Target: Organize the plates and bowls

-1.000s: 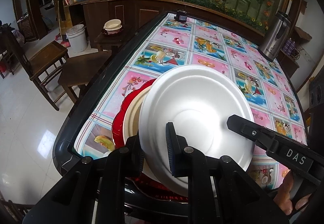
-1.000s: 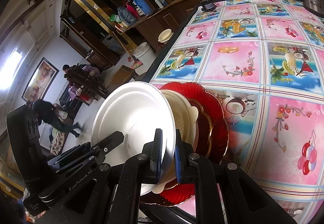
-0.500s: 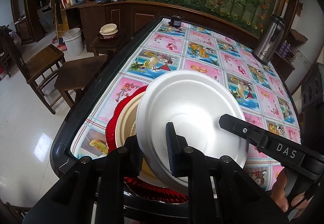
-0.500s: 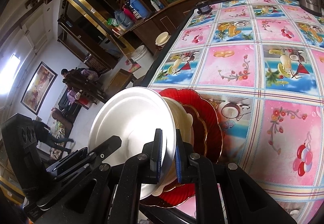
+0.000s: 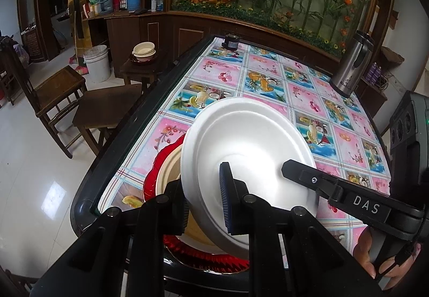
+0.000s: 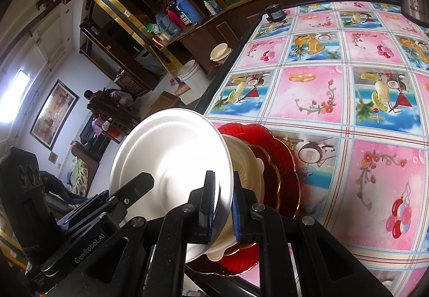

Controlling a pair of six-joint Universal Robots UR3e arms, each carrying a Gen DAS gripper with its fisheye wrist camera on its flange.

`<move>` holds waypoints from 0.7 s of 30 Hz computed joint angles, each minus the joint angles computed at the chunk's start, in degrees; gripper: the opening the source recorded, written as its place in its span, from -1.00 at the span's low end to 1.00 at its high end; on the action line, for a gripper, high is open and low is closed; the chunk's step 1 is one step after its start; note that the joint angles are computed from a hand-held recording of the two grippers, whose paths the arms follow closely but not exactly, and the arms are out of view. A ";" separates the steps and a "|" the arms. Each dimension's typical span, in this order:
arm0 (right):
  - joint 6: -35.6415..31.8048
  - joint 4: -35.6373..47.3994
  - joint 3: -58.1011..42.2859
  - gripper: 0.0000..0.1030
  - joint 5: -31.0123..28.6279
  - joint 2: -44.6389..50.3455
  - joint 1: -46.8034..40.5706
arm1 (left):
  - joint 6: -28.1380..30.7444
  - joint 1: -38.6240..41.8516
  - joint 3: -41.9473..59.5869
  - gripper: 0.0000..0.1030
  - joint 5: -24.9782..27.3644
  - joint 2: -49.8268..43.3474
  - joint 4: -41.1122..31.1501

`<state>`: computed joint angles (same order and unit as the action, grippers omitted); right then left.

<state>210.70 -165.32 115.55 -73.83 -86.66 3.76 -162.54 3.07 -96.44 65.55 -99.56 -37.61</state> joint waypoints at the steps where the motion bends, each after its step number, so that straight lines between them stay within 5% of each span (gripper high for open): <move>1: -0.11 0.22 -0.35 -0.76 -0.04 0.19 0.03 | -0.02 -0.08 -0.06 -0.68 0.08 0.00 0.13; 21: 0.51 -0.46 -0.53 -0.75 -0.21 0.69 0.39 | 0.21 -1.89 -0.33 -0.62 3.79 -0.66 1.67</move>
<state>211.21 -165.78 115.02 -74.05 -85.97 4.15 -162.33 1.18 -96.78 69.34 -100.22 -35.94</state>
